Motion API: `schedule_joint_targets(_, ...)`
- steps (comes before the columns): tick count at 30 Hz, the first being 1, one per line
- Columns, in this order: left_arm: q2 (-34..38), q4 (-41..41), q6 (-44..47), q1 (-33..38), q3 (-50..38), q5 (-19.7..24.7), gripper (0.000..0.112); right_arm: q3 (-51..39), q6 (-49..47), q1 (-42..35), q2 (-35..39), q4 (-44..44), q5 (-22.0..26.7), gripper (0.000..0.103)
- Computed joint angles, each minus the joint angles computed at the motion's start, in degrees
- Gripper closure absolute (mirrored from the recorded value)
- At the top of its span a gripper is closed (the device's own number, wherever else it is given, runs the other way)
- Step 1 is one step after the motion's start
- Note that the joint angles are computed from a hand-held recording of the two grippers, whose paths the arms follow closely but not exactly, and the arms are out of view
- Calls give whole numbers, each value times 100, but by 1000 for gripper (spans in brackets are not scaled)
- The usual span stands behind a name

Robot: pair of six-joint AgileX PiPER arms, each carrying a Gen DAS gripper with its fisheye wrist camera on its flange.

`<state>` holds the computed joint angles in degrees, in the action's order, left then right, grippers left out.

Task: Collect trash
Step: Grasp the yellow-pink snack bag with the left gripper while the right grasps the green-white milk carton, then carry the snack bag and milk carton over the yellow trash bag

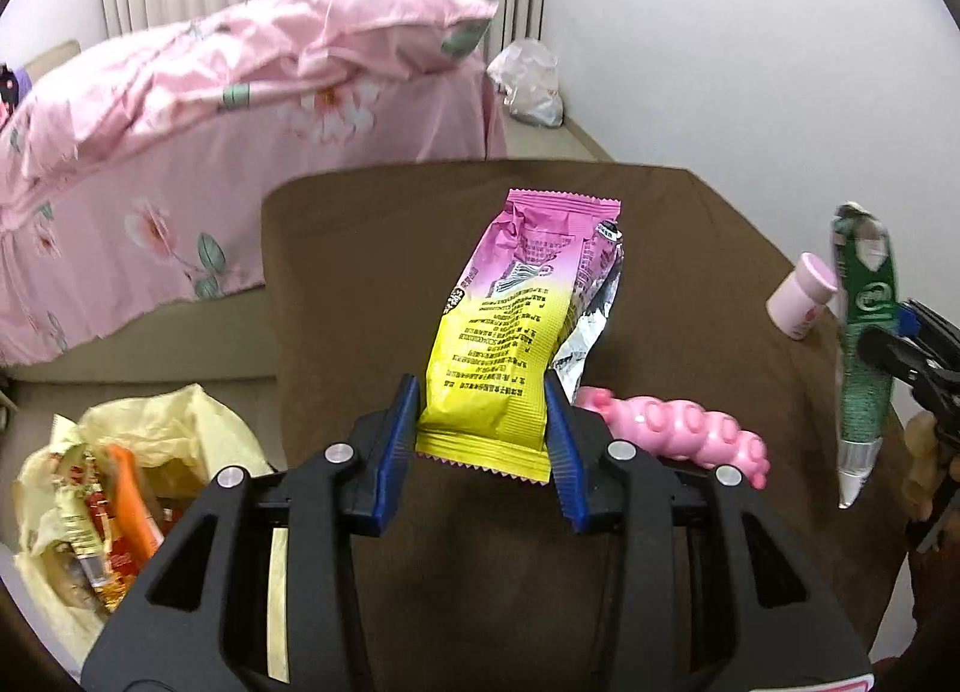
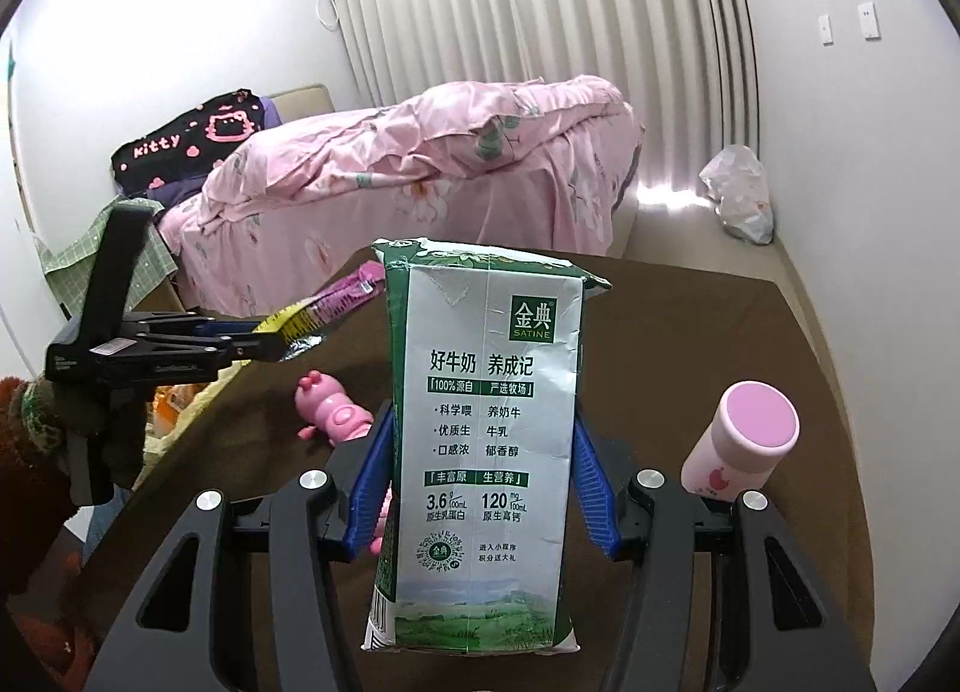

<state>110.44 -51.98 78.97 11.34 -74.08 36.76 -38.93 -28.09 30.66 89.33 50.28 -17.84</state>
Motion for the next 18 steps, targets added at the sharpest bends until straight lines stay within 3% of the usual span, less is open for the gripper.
schedule_joint_targets(9,-857,-788,717,792,700,672,73,-464,-1383,593,-178,1265,-179,52)
schedule_joint_targets(18,-813,-1286,993,2230,934,652,73,-1913,-3615,1286,459,2778,-103,52)
